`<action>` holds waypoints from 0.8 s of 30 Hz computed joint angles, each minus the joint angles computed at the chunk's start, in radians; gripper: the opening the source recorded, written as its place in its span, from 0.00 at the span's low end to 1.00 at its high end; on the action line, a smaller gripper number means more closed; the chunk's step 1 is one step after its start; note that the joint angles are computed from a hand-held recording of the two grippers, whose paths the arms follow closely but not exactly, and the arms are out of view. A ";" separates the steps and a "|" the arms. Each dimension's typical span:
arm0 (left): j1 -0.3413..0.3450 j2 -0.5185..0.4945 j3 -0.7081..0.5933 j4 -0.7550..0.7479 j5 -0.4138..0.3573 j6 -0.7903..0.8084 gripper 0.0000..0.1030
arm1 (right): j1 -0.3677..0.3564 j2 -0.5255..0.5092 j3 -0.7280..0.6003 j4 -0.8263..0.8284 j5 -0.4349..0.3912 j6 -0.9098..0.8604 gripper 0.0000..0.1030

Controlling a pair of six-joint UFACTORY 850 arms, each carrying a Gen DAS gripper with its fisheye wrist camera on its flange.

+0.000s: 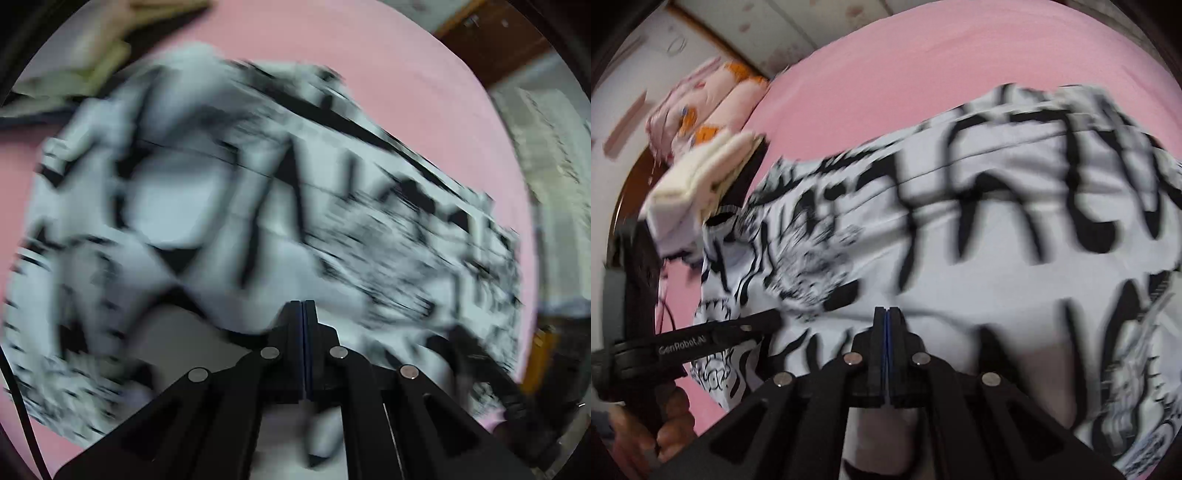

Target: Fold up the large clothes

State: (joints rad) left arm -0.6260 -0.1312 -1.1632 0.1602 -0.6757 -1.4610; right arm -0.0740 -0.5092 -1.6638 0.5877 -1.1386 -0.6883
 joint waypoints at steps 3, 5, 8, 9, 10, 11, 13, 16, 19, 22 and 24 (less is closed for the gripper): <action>0.018 0.010 0.027 0.085 -0.083 -0.052 0.01 | -0.022 -0.002 -0.015 -0.035 0.052 0.018 0.00; 0.057 0.057 0.096 0.090 0.010 -0.069 0.01 | -0.025 0.002 -0.022 -0.156 0.148 0.083 0.00; 0.086 0.064 0.095 0.184 -0.025 -0.128 0.01 | -0.062 -0.038 -0.079 -0.197 0.157 0.184 0.00; 0.097 0.064 0.092 0.196 -0.023 -0.128 0.01 | -0.066 -0.046 -0.091 -0.267 0.184 0.256 0.00; 0.117 0.062 0.090 0.181 -0.009 -0.107 0.01 | -0.070 -0.053 -0.102 -0.296 0.191 0.286 0.00; 0.133 0.057 0.085 0.164 -0.005 -0.090 0.01 | -0.086 -0.064 -0.117 -0.299 0.189 0.314 0.00; 0.147 0.050 0.073 0.164 -0.012 -0.074 0.01 | -0.115 -0.079 -0.141 -0.251 0.166 0.336 0.00; 0.155 0.061 0.066 0.197 -0.028 -0.087 0.01 | -0.123 -0.071 -0.142 -0.266 0.168 0.358 0.00; 0.143 0.086 0.051 0.240 -0.078 -0.123 0.01 | -0.107 -0.047 -0.128 -0.304 0.176 0.356 0.00; 0.116 0.109 0.017 0.300 -0.195 -0.157 0.03 | -0.087 -0.009 -0.106 -0.271 0.172 0.335 0.00; 0.102 0.162 0.043 0.308 -0.218 -0.164 0.07 | -0.075 0.008 -0.101 -0.222 0.154 0.324 0.00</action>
State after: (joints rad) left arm -0.5237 0.0311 -1.1207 0.4687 -0.8940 -1.6252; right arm -0.1490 -0.5013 -1.7649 0.3660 -0.9842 -0.3640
